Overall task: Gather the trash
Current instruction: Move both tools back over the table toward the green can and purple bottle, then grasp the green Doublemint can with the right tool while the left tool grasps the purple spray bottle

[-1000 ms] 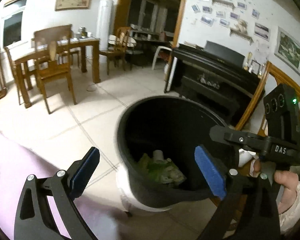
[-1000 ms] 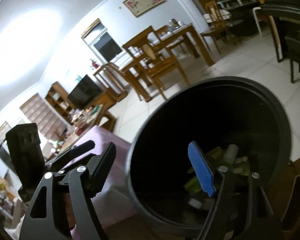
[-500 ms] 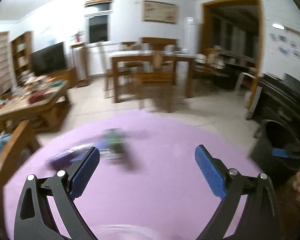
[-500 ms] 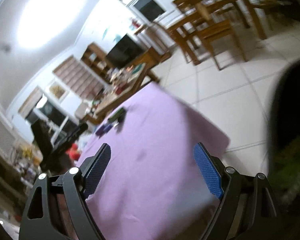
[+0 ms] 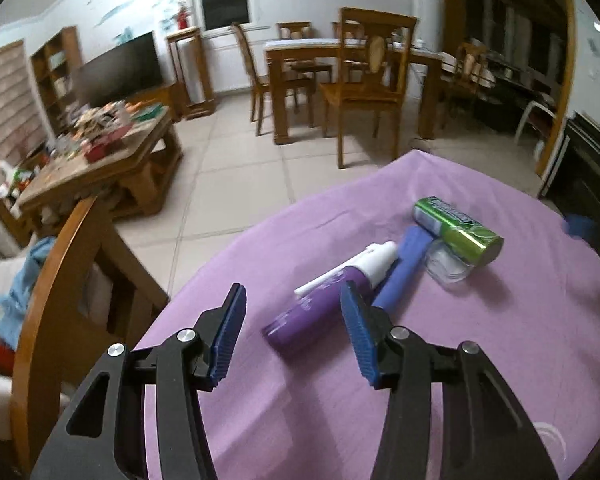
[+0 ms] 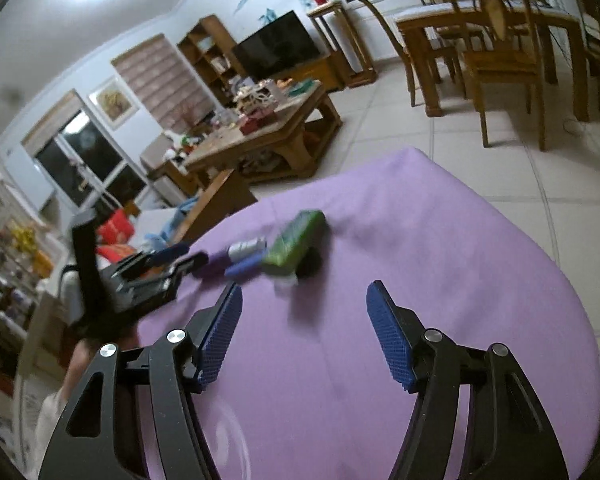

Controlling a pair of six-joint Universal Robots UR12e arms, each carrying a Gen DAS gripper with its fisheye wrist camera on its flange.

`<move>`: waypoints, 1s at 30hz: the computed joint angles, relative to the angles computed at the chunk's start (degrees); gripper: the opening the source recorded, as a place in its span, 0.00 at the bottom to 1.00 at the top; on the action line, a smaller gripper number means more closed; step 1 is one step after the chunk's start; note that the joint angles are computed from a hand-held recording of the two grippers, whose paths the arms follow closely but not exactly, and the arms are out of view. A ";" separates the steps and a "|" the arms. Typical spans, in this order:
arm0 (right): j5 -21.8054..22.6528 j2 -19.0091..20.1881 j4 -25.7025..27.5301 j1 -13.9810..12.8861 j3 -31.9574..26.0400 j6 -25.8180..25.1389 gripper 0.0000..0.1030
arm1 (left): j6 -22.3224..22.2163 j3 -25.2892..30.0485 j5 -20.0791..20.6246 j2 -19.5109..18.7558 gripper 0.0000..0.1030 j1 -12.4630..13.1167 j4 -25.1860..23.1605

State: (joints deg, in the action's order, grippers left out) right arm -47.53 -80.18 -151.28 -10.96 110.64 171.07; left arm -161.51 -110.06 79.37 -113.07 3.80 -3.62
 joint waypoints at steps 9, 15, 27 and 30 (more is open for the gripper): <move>-11.19 8.11 0.62 7.27 -8.25 0.38 0.61 | 3.32 -0.27 2.16 -0.66 0.49 -0.96 -1.42; -17.99 9.74 0.10 10.46 -9.42 -1.55 0.56 | 2.97 0.27 2.72 -1.03 0.50 -1.06 -1.44; -11.48 5.51 2.28 6.68 -3.46 -2.34 0.30 | 5.42 0.53 3.05 -0.83 0.41 -1.98 -4.45; -8.33 3.92 2.44 5.16 -1.05 -2.23 0.30 | 6.29 -0.15 1.73 -0.15 0.38 -1.67 -5.25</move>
